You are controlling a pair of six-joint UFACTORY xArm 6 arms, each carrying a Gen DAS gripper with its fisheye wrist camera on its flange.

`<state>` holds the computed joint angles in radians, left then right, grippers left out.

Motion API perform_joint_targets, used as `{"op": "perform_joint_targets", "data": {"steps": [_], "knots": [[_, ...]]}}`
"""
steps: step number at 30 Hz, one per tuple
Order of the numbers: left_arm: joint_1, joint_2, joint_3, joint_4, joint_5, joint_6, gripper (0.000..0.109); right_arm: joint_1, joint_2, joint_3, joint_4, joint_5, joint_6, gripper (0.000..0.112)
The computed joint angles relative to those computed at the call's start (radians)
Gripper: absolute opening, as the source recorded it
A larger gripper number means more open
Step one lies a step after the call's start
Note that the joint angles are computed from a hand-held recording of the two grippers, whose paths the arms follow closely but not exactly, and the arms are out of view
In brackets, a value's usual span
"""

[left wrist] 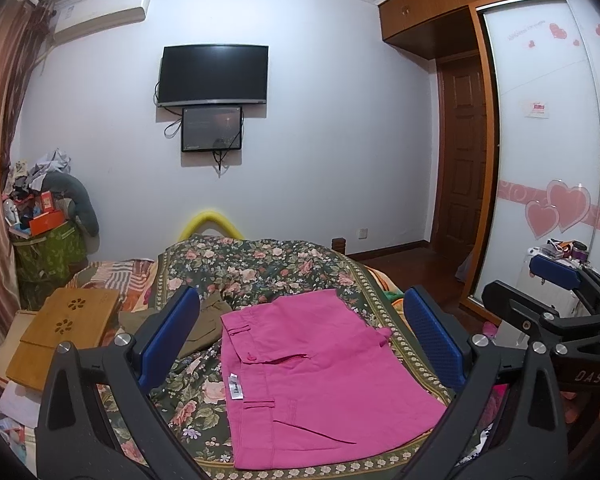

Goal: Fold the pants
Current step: 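Lower both tools to the pink pants hem and close both grippers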

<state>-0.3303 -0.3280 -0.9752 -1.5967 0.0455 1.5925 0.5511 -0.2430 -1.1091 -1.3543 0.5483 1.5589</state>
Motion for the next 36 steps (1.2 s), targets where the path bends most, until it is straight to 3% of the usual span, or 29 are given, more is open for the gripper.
{"op": "perform_joint_targets", "data": {"steps": [3, 11, 17, 20, 25, 29, 31, 35, 36], "knots": [[0.007, 0.052, -0.023, 0.077, 0.003, -0.074, 0.103, -0.035, 0.012, 0.004, 0.025, -0.043, 0.000, 0.103], [0.052, 0.274, -0.111, 0.448, 0.007, -0.401, 0.103, -0.119, 0.104, -0.004, 0.097, -0.052, -0.031, 0.103], [0.105, 0.451, -0.188, 0.768, 0.016, -0.685, 0.103, -0.196, 0.195, -0.010, 0.267, -0.105, -0.201, 0.102], [0.138, 0.538, -0.250, 0.866, 0.061, -0.790, 0.103, -0.221, 0.235, -0.017, 0.374, -0.121, -0.314, 0.102], [0.190, 0.676, -0.365, 1.186, 0.151, -1.101, 0.103, -0.272, 0.303, -0.035, 0.557, -0.187, -0.488, 0.102], [0.208, 0.765, -0.459, 1.303, 0.211, -1.183, 0.103, -0.296, 0.366, -0.066, 0.667, -0.227, -0.593, 0.102], [0.220, 0.819, -0.535, 1.368, 0.287, -1.212, 0.103, -0.306, 0.399, -0.084, 0.761, -0.255, -0.694, 0.102], [0.235, 0.900, -0.655, 1.328, 0.400, -1.163, 0.102, -0.315, 0.473, -0.147, 0.905, -0.275, -0.878, 0.102], [0.239, 0.921, -0.691, 1.311, 0.434, -1.151, 0.094, -0.317, 0.490, -0.165, 0.925, -0.276, -0.908, 0.100]]}}
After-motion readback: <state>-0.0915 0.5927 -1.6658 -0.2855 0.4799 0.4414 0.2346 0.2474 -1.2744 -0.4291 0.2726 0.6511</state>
